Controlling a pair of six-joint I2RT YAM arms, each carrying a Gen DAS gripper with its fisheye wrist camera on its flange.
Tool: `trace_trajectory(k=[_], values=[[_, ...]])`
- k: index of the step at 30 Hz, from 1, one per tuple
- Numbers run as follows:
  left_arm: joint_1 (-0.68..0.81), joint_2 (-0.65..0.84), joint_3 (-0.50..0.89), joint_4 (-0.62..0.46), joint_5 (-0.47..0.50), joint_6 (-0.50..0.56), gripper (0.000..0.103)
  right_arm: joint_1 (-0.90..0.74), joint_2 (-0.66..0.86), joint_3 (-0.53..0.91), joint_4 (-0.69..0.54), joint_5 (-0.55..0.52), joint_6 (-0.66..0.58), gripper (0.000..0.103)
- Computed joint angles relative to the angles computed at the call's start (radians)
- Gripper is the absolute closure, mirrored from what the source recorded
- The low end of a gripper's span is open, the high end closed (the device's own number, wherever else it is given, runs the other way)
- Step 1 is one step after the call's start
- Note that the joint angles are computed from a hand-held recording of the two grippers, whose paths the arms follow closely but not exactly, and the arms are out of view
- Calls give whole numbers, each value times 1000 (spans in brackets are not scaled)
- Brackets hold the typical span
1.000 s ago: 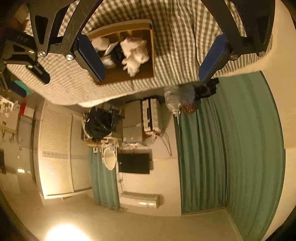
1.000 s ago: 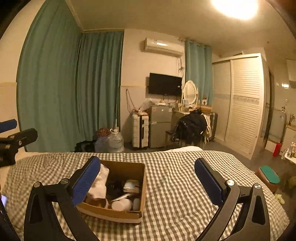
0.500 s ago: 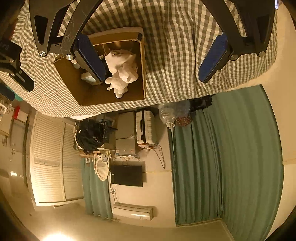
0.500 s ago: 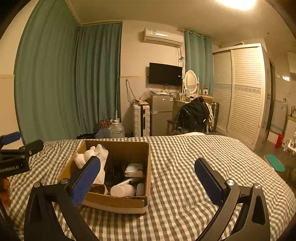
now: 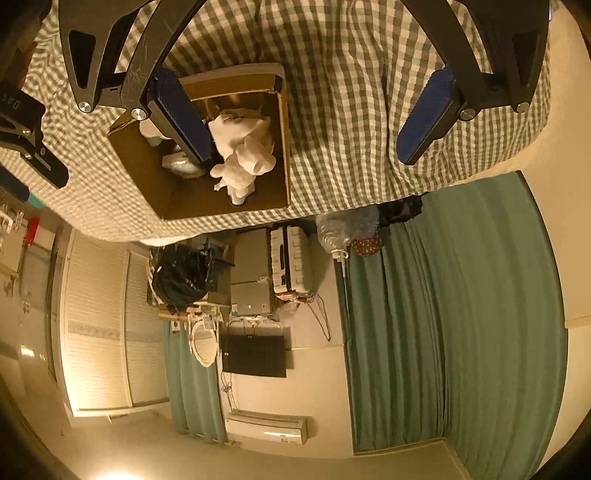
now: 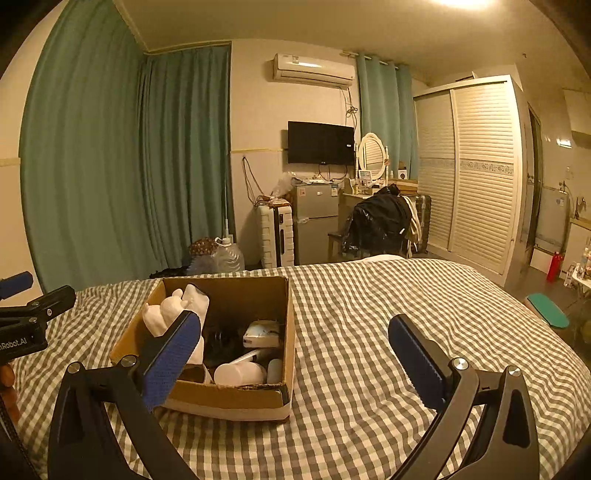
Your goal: Organize objects
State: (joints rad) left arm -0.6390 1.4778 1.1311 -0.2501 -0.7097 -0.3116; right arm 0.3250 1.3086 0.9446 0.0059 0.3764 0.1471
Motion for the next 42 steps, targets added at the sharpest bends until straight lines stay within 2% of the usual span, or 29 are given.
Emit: trace_trajectory(k=[13, 30, 42], values=[[2, -17, -3, -17, 36, -4, 0, 6, 18, 3, -7, -12, 4, 1], [2, -16, -7, -25, 20, -25, 0, 14, 31, 6, -7, -8, 4, 1], [11, -18, -6, -30, 44, -34, 0, 22, 54, 14, -7, 7, -2, 1]])
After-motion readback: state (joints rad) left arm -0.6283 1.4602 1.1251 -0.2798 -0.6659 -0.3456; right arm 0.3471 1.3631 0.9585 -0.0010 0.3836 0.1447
